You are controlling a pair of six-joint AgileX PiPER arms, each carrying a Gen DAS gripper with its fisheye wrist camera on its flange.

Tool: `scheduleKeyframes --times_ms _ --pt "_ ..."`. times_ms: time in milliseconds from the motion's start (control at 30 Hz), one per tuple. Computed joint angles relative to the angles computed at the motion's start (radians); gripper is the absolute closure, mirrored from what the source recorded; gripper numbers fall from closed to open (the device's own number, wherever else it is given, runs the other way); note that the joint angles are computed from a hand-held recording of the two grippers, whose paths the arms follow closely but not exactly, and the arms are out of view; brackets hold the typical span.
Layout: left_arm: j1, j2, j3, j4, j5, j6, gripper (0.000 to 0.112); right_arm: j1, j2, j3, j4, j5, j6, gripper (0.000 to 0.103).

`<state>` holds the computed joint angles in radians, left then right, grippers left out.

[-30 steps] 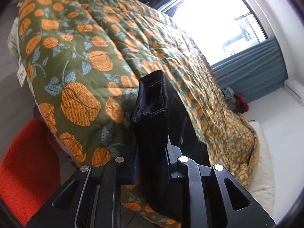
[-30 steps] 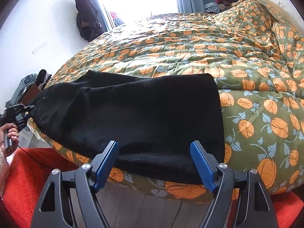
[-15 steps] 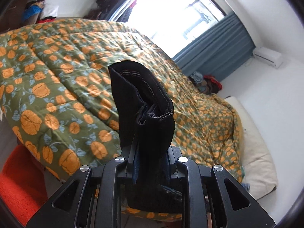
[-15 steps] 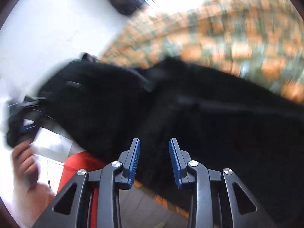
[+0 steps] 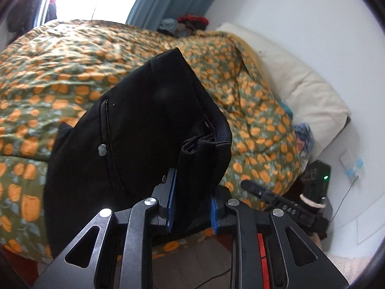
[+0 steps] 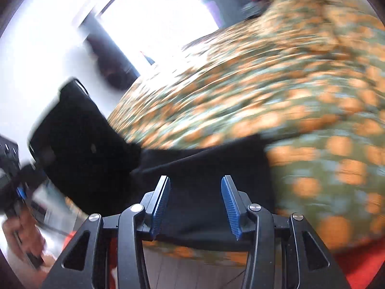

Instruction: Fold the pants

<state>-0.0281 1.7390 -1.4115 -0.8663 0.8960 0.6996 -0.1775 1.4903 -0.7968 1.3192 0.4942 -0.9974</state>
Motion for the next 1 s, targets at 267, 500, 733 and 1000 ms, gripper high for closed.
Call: scheduleKeyframes --times_ms 267,500,733,1000 --pt "-0.103 0.08 0.0 0.12 0.043 -0.107 0.052 -0.224 -0.023 0.116 0.14 0.108 -0.217 0.058" --pt "0.117 -0.011 0.086 0.232 -0.091 -0.087 0.051 -0.196 0.177 -0.024 0.132 0.383 -0.147 0.058" --pt "0.126 0.08 0.163 0.298 -0.196 -0.038 0.066 -0.102 0.427 -0.302 -0.143 0.475 0.187 0.058" --pt "0.103 0.088 0.163 0.271 -0.186 0.002 0.066 -0.111 0.495 -0.462 -0.243 0.589 0.245 0.058"
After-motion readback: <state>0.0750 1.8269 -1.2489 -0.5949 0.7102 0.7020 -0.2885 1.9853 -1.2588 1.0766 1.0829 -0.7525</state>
